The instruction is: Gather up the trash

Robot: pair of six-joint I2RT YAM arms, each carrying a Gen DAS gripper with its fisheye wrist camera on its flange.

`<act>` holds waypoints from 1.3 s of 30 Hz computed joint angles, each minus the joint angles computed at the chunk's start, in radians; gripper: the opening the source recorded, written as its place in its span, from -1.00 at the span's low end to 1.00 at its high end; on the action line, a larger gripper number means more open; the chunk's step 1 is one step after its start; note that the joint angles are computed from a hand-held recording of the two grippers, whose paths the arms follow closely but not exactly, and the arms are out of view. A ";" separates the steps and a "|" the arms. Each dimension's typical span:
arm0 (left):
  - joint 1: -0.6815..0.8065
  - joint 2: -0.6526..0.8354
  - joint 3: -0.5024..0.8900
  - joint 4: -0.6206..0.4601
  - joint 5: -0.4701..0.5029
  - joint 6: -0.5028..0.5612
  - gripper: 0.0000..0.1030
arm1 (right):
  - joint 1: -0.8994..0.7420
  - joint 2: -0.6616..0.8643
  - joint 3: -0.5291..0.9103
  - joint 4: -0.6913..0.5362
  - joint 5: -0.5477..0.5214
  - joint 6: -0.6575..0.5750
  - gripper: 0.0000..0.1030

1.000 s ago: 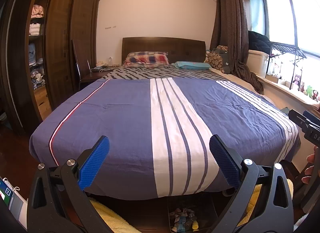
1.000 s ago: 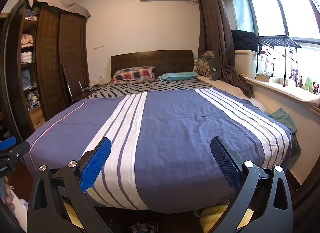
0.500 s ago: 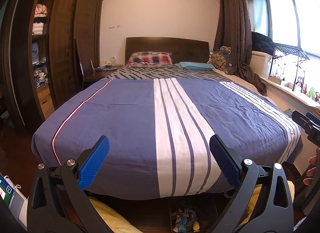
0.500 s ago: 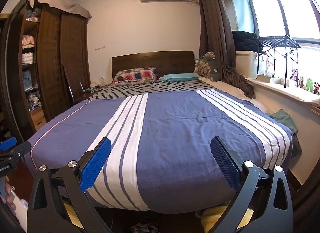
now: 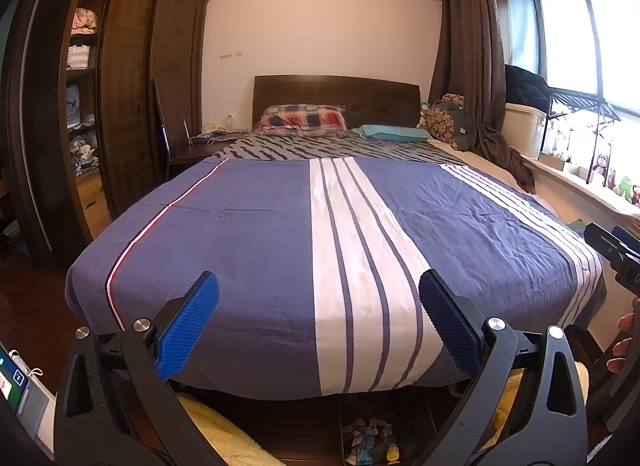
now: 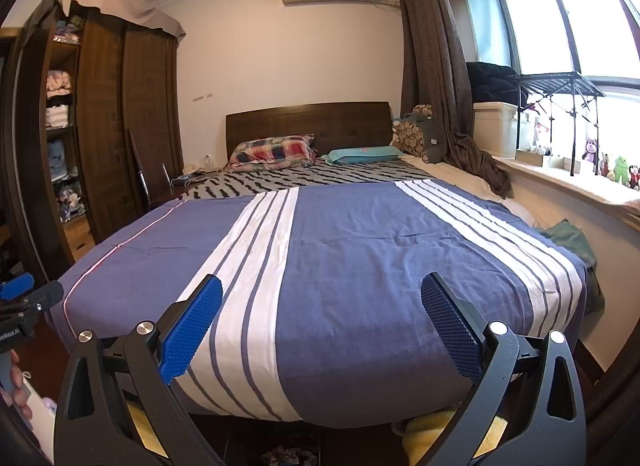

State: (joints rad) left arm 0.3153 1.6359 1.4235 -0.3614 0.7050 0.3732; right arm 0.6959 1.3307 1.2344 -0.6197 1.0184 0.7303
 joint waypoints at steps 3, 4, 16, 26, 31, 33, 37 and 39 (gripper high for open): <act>-0.002 -0.001 0.000 -0.002 -0.002 0.001 0.85 | 0.005 0.004 0.007 -0.012 0.003 0.011 0.94; -0.001 0.001 0.003 -0.004 -0.002 0.001 0.85 | 0.002 0.003 0.009 -0.013 0.000 0.009 0.94; -0.008 0.005 -0.003 0.004 -0.015 0.000 0.85 | 0.004 0.000 0.001 0.007 -0.014 -0.011 0.94; -0.009 0.010 0.006 -0.008 -0.019 -0.002 0.85 | 0.000 -0.004 0.003 0.008 -0.018 -0.024 0.94; -0.008 0.013 0.016 -0.015 -0.016 -0.006 0.85 | -0.001 -0.003 0.005 0.006 -0.020 -0.025 0.94; -0.006 0.023 0.031 -0.030 -0.011 -0.009 0.85 | -0.001 -0.004 0.007 0.000 -0.018 -0.025 0.94; -0.008 0.027 0.035 -0.036 -0.014 -0.009 0.85 | -0.003 -0.010 0.006 -0.001 -0.015 -0.031 0.94; -0.013 0.016 0.020 -0.012 -0.037 -0.007 0.85 | -0.003 -0.010 0.005 0.001 -0.018 -0.032 0.94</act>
State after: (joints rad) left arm 0.3028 1.6518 1.4433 -0.3735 0.6676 0.3657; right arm 0.6931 1.3209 1.2394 -0.6189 1.0007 0.6982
